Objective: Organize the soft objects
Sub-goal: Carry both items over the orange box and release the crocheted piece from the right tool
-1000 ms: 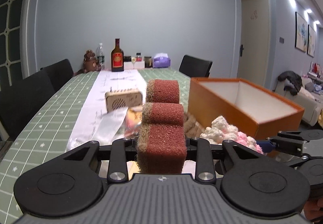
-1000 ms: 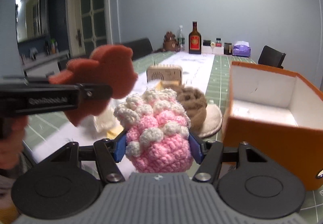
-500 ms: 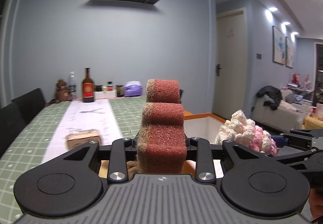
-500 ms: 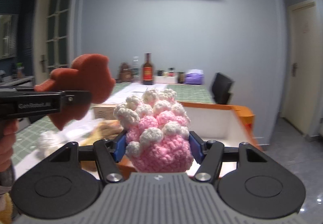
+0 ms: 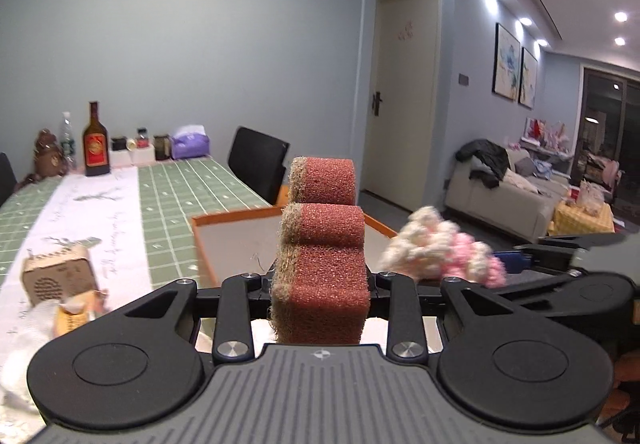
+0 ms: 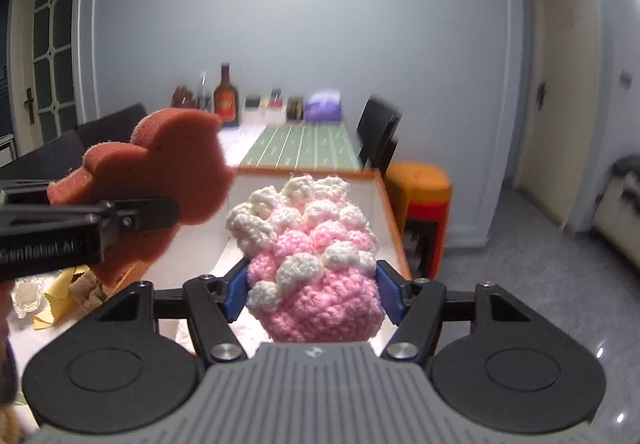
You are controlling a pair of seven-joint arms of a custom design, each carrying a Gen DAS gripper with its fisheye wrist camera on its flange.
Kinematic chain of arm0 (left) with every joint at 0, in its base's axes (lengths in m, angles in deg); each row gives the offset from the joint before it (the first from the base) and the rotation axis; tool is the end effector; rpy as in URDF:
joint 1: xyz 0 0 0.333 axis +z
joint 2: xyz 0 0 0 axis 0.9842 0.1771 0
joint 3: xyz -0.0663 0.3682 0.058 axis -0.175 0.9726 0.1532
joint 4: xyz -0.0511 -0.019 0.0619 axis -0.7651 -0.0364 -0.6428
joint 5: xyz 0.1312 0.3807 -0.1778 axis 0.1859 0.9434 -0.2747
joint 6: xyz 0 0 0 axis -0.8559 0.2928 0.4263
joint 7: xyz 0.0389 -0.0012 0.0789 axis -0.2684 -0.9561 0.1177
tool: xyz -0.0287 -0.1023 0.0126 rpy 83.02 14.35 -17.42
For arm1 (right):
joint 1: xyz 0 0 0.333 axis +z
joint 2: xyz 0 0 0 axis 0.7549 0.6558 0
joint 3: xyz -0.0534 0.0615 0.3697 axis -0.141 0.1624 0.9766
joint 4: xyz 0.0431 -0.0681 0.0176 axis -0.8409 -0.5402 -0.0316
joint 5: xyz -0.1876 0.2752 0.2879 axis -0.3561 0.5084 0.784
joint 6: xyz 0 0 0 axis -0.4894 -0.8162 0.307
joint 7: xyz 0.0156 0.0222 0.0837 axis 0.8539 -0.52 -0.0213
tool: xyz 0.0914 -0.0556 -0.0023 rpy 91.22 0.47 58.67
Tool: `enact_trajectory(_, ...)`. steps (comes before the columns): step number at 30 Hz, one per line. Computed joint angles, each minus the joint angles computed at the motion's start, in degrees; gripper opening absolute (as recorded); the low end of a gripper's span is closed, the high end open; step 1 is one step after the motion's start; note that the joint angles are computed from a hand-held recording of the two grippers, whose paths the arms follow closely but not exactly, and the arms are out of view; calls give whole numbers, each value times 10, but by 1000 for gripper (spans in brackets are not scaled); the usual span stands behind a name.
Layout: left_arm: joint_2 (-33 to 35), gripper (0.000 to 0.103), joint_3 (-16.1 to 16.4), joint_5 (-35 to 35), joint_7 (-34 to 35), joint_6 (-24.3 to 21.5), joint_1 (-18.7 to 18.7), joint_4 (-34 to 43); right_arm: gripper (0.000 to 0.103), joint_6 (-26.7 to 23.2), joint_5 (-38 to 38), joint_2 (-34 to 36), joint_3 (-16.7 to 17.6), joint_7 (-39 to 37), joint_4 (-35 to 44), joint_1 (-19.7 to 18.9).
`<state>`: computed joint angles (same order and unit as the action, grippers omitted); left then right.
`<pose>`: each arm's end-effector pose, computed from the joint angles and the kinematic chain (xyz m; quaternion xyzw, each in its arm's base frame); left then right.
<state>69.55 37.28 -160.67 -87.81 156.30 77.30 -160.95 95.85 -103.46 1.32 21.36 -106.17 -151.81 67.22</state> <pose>0.5489 -0.0442 0.5367 -0.3598 0.7419 -0.5245 0.2123 0.4678 0.3162 0.5608 -0.5799 0.6404 -0.3614 0.3507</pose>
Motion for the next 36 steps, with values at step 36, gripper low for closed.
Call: enact_trajectory(36, 48, 36, -9, 205, -248, 16, -20, 29, 84, -47, 88, -4, -11, -143, 3, 0)
